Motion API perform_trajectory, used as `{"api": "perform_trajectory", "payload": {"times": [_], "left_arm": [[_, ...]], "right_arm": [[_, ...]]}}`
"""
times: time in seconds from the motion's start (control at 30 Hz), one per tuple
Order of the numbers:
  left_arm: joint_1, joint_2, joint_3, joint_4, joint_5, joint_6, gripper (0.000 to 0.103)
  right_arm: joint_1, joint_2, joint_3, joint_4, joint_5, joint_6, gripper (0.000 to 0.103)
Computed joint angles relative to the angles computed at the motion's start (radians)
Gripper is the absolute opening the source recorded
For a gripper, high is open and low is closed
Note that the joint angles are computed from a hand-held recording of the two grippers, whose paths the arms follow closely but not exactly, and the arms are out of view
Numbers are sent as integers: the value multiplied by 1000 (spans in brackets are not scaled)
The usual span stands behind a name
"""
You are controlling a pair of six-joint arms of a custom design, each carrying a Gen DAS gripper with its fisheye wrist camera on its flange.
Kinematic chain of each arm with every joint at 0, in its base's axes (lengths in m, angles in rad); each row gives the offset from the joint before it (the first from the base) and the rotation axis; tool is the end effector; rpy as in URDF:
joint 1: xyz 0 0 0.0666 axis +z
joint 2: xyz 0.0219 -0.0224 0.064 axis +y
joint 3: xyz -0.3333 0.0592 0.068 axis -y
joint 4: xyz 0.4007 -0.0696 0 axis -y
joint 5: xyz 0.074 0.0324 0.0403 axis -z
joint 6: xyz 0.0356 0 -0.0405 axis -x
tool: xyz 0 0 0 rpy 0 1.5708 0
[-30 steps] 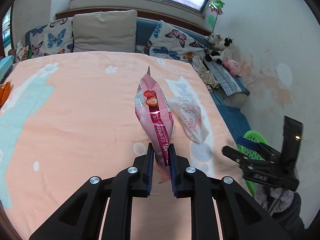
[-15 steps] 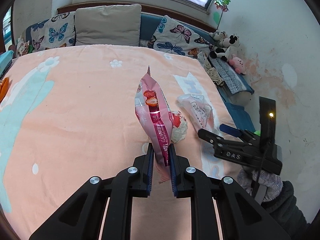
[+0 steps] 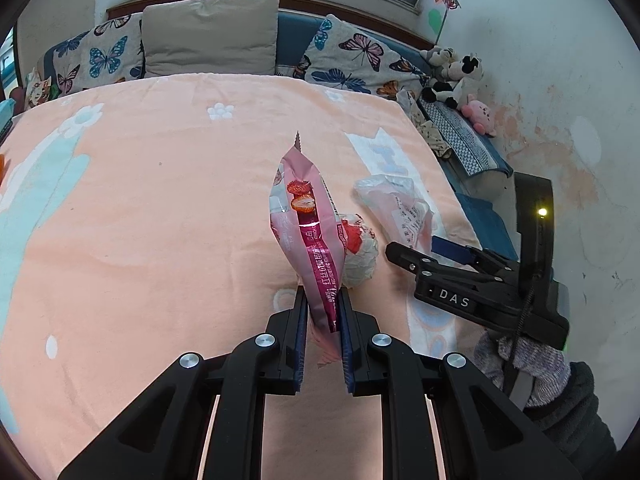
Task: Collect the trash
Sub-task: 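Grasp the white-pink plastic wrapper with the right gripper while the left gripper holds the pink bag, then carry the wrapper and pink bag over the green basket and open both grippers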
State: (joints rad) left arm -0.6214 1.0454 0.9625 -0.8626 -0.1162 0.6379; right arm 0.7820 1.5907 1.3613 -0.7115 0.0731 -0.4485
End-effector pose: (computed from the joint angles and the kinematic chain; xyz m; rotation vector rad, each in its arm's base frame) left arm 0.3085 -0.2163 0.3311 -0.0689 2.5456 -0.3649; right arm 0.3931 0.3862 0.2828 -0.3944 2.5265 0.4044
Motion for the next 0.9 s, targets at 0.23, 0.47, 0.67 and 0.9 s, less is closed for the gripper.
{"api": "perform_trajectory", "payload": {"times": [0.23,0.47,0.67,0.9], "left_arm": [[-29,-9,-2,2,-7,2,15],[-105,-34,2,-3,-34,13,15],[-171,-32,12,9,-40,18,15],[-268,43,82,27,-36,0,15]], "right_arm": [[22,-92,-80,20,-12,-9,43],[58,-241,-204,39,15,-46,41],[84,-399,-313,32,72,-79,41],[80,-601,-450,-21,141,-134,41]]}}
